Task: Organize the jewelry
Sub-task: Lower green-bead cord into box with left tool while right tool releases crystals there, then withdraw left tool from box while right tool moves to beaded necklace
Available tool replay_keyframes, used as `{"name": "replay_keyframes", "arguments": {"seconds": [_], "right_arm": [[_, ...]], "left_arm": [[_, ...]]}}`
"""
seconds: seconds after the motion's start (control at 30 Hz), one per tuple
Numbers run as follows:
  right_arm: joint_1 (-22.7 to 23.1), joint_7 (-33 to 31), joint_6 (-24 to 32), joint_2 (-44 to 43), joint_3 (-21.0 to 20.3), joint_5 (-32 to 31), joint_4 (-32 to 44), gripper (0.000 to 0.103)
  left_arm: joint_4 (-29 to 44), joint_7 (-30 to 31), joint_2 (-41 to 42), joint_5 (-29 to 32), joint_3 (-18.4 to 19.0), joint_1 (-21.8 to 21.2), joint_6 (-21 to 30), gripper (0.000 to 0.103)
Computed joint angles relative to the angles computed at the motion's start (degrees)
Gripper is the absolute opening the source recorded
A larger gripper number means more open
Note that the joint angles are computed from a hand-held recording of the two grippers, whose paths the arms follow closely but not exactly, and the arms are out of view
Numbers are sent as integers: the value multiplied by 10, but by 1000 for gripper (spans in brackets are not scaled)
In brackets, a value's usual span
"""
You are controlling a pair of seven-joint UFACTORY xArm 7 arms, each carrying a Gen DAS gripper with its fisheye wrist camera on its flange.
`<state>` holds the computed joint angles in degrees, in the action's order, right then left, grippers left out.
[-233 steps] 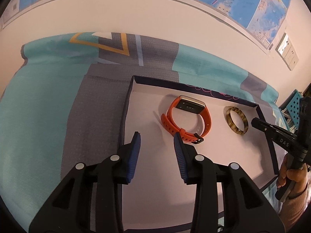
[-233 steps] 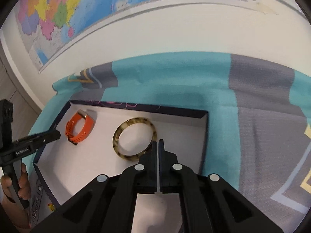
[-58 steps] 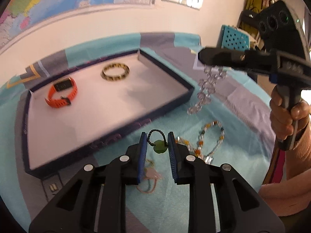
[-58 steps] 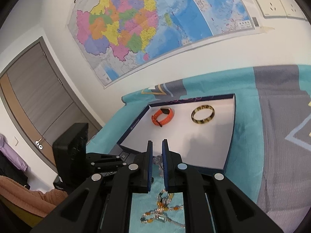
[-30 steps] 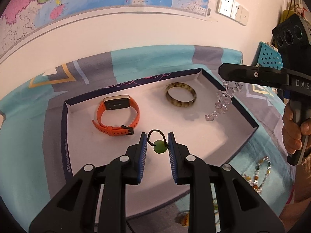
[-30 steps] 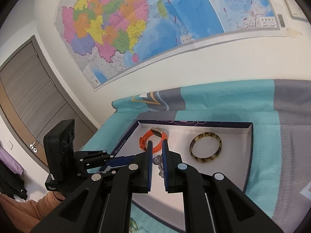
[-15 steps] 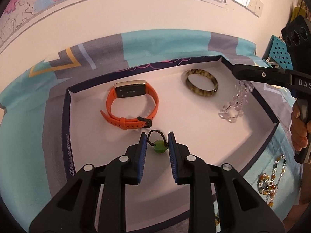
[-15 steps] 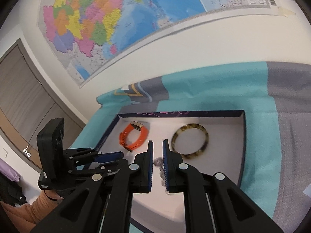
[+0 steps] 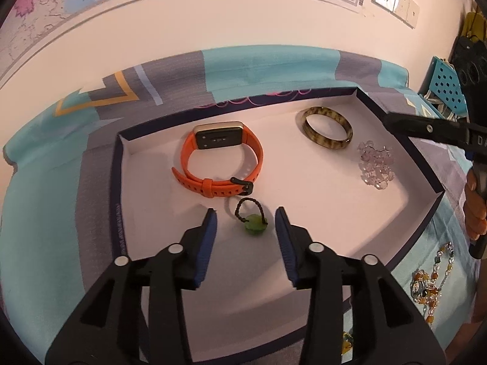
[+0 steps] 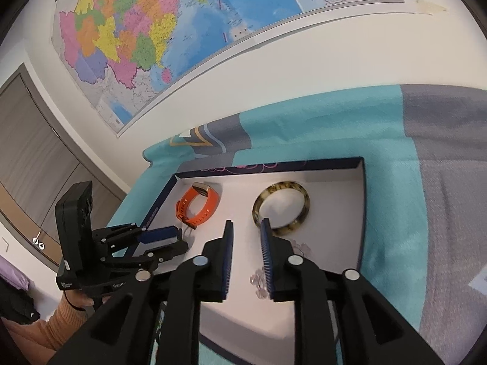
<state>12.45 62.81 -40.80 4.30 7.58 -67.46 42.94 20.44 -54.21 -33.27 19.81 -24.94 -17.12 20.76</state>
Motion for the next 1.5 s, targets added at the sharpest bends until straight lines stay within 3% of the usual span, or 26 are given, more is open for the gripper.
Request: {"name": "replay_keyframes", "arguments": {"seconds": [0.17,0.33,0.63,0.9,1.1,1.23,1.27,1.37,1.5], "right_arm": [[-2,-51,-25,-42,-7,22,-61,27],[2,-107,-48,-91,-18,39,-130,31],[21,-179,-39,-137,-27,59,-224,32],[46,-219,-13,-148,-23,86,-277,32],[71,-266,-2,-150,-16,132,-308,32],[90,-320,14,-153,2,214,-328,31],[95,-330,20,-155,4,229,-330,31],[109,-373,39,-170,15,286,-345,16],[125,-358,37,-177,-24,262,-348,4]], "left_arm": [[-15,-26,-58,10,-26,-2,14,55],[-31,-45,-115,2,-38,-24,27,61],[-59,-77,-190,-28,-55,-89,66,63],[-77,-122,-209,-48,-74,-141,95,63],[-90,-163,-200,-56,-82,-176,87,63],[-86,-179,-184,-50,-89,-187,81,63],[-85,-182,-182,-48,-90,-189,81,63],[-83,-190,-174,-44,-92,-194,76,64],[-81,-198,-167,-39,-92,-198,72,64]]}}
